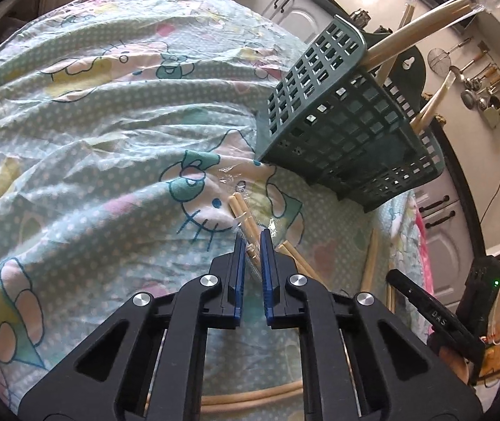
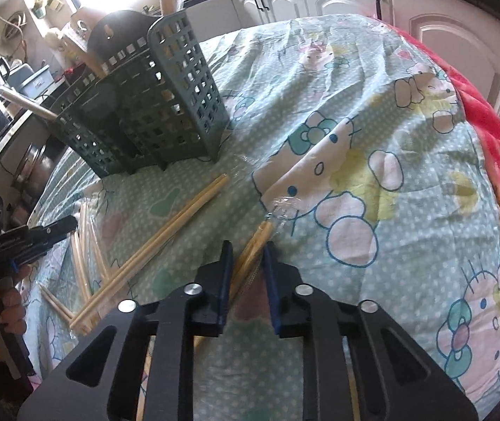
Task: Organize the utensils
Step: 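Close the left gripper on a wooden chopstick while the right gripper closes on another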
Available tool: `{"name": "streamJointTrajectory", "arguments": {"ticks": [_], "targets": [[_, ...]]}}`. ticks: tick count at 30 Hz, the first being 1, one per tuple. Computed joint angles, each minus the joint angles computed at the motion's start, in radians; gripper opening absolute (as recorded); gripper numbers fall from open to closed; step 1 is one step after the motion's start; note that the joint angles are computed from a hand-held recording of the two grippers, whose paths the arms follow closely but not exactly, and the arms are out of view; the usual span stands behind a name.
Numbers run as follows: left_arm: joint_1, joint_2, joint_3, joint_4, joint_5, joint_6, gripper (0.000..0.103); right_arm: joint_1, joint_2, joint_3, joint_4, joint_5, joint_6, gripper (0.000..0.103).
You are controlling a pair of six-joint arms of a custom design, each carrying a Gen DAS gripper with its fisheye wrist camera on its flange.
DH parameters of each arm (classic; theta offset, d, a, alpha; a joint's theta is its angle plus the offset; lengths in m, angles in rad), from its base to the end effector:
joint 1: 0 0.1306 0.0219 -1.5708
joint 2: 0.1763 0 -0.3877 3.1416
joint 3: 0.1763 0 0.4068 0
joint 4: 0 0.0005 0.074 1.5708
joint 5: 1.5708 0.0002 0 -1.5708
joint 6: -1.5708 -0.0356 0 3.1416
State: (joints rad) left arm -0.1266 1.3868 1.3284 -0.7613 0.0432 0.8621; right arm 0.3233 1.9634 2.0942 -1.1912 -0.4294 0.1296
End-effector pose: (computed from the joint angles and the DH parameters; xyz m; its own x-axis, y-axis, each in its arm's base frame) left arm 0.4954 -0.0651 0.4143 -0.5899 -0.6895 -0.4202 -0.4494 0.7127 -0.5387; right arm 0.6458 0.2315 0.4174 -0.7582 -0.3779 -0.5314 -0.5846 0.7550 0.2971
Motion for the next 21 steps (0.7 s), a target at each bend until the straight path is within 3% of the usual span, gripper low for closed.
{"name": "streamJointTrajectory", "arguments": {"ticks": [7,21], "targets": [[0.002,-0.046,-0.038,0.055,0.0,0.023,0.004,-0.012,-0.004,0.003,0.007,-0.029,-0.02,0.009],[-0.026,-0.127,0.012,0.069,-0.199,-0.064,0.003,0.001,-0.098,-0.038,0.101,-0.038,0.029,0.007]]}}
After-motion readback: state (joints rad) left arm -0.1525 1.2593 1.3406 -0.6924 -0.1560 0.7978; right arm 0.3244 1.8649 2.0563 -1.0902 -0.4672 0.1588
